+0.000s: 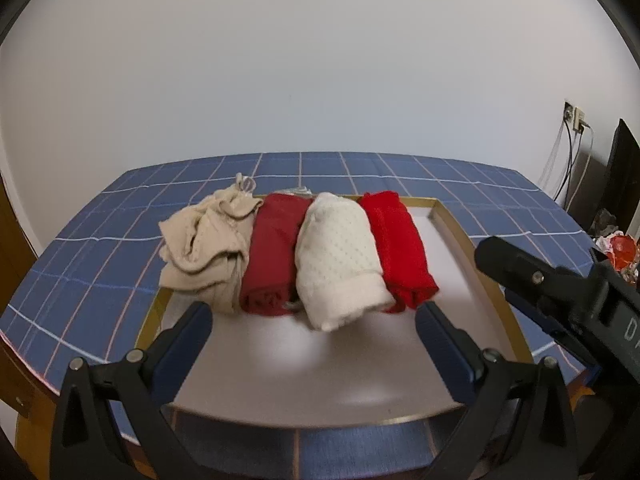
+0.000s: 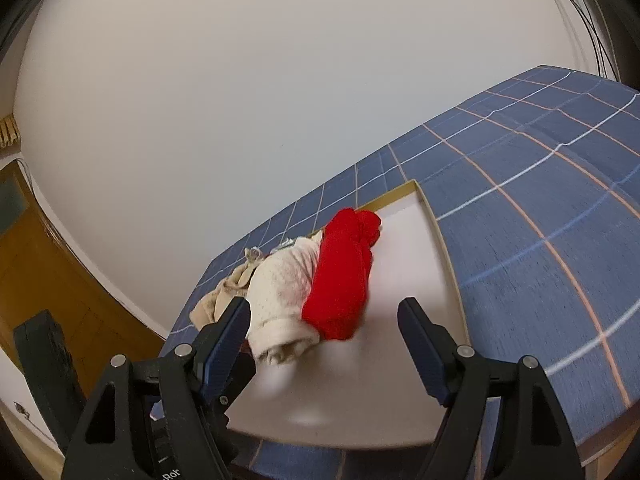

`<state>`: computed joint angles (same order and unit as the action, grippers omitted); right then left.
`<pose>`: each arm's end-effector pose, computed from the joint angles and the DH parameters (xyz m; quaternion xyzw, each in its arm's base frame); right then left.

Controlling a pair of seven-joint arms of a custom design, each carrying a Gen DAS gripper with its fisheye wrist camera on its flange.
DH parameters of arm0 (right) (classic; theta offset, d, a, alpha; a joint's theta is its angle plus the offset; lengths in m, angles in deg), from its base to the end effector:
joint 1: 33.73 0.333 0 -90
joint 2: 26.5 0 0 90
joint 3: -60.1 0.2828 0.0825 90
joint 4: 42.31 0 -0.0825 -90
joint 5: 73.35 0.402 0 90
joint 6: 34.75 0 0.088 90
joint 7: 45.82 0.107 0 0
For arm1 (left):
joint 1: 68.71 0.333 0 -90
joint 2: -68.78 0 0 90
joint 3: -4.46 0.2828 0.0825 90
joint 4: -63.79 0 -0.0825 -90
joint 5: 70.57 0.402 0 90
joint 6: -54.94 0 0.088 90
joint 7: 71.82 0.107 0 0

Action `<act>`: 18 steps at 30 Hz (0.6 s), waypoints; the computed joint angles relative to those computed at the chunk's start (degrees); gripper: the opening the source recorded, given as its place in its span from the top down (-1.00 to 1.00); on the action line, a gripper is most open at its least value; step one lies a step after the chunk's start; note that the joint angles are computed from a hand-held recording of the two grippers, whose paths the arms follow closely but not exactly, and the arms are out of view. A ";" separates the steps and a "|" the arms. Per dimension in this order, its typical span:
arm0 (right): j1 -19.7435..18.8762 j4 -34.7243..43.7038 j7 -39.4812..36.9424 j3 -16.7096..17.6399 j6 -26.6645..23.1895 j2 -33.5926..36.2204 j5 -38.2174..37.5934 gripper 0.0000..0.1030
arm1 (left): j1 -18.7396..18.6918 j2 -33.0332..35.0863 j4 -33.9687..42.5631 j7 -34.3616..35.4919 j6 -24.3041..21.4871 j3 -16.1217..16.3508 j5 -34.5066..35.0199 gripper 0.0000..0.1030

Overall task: Take underwear out of drawer
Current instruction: 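Withdraw both tools from the tray back toward the open drawer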

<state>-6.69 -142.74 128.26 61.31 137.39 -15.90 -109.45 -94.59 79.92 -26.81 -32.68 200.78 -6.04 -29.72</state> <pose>0.5697 0.3534 0.5411 -0.4717 0.7120 -0.0937 0.5116 0.5508 -0.4026 0.5772 -0.5766 0.6818 -0.3493 0.2841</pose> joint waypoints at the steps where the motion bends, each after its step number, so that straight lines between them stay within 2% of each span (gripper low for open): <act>1: 0.52 -0.78 1.30 -0.51 0.20 -0.67 -1.32 -0.52 | -0.11 -0.90 -1.16 -0.56 0.21 0.03 0.49 -0.99; 4: 1.33 -2.75 5.51 -0.98 -0.17 -2.65 -5.80 -0.52 | 0.03 -2.68 -3.48 -1.74 0.04 -0.41 1.93 -0.99; 18: -2.30 -10.75 16.05 4.89 -2.42 -10.64 -16.16 -0.52 | 3.35 -11.11 -14.69 -5.58 -0.12 -4.81 2.91 -0.99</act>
<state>-8.99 -153.49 144.31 66.19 134.97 -26.54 -125.60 -91.25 68.81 -41.50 -38.26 200.66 -10.85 -26.81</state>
